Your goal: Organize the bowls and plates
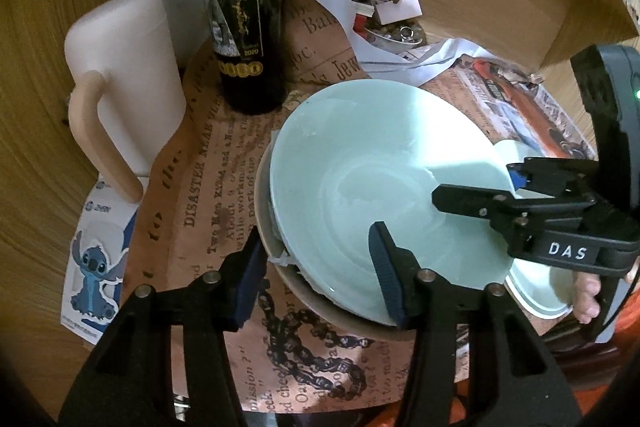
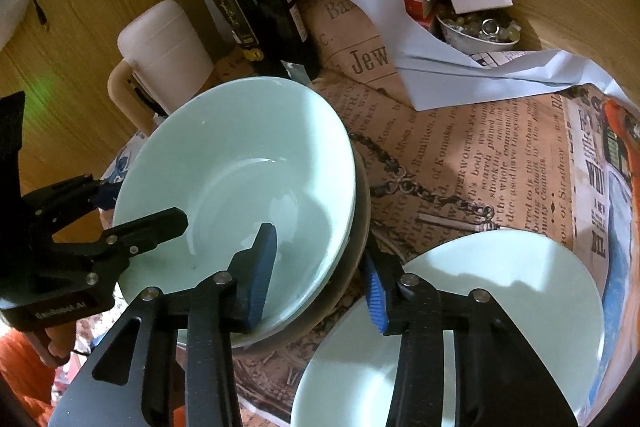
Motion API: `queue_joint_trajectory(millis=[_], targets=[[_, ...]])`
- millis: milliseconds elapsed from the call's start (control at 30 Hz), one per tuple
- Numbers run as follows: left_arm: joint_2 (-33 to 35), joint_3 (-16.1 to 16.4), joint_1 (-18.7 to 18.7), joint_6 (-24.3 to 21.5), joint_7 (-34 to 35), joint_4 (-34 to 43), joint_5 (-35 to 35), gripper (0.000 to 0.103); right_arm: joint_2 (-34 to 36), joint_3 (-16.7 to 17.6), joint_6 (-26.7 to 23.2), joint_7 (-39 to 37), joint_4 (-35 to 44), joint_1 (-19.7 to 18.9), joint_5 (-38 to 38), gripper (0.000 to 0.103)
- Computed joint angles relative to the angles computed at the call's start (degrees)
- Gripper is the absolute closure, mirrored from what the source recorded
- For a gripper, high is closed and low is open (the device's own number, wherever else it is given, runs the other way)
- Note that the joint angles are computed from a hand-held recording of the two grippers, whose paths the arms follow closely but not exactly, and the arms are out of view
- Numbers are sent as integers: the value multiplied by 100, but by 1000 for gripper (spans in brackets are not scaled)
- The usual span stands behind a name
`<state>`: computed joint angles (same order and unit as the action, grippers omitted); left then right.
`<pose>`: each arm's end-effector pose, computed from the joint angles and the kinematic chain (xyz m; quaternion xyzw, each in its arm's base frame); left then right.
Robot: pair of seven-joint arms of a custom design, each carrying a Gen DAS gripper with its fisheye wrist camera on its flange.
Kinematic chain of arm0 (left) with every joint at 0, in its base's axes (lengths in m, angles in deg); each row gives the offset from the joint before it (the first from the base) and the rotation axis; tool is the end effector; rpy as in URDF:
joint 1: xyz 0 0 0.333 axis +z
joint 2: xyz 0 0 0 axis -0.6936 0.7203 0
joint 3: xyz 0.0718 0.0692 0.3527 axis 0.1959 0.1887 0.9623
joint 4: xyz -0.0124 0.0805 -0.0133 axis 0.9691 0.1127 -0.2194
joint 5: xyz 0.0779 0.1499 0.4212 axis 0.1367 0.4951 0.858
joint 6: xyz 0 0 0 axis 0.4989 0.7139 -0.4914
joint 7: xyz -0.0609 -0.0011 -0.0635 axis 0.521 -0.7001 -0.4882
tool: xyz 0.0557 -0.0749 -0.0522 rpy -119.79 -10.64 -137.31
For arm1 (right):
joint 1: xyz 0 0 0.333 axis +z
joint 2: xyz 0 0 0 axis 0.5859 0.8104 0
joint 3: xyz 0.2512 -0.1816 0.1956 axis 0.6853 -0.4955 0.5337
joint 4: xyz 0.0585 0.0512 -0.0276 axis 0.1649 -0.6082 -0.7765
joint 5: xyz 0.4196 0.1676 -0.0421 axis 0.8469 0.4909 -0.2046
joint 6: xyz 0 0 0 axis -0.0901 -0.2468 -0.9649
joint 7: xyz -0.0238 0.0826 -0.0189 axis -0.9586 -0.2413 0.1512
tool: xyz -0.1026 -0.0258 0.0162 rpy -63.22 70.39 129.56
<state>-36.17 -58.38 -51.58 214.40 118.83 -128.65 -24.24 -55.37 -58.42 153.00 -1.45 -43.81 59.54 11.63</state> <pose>0.4718 -0.1305 0.4730 -0.6881 0.6287 -0.2813 0.2282 0.5716 0.3054 0.4983 -0.7786 0.4715 -0.1235 0.3952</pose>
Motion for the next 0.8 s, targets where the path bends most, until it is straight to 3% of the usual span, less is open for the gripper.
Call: queue_joint_trajectory(millis=[100, 433, 800], targets=[[-4, -215, 210, -34, -216, 28, 272, 51, -11, 0, 66, 6, -28, 9, -4, 68], [-17, -129, 142, 63, -362, 35, 258, 51, -76, 17, 209, -26, -94, 26, 135, 70], [-136, -252, 180, 220, -624, 54, 461, 51, -409, -13, 408, -714, -339, 66, 997, 71]])
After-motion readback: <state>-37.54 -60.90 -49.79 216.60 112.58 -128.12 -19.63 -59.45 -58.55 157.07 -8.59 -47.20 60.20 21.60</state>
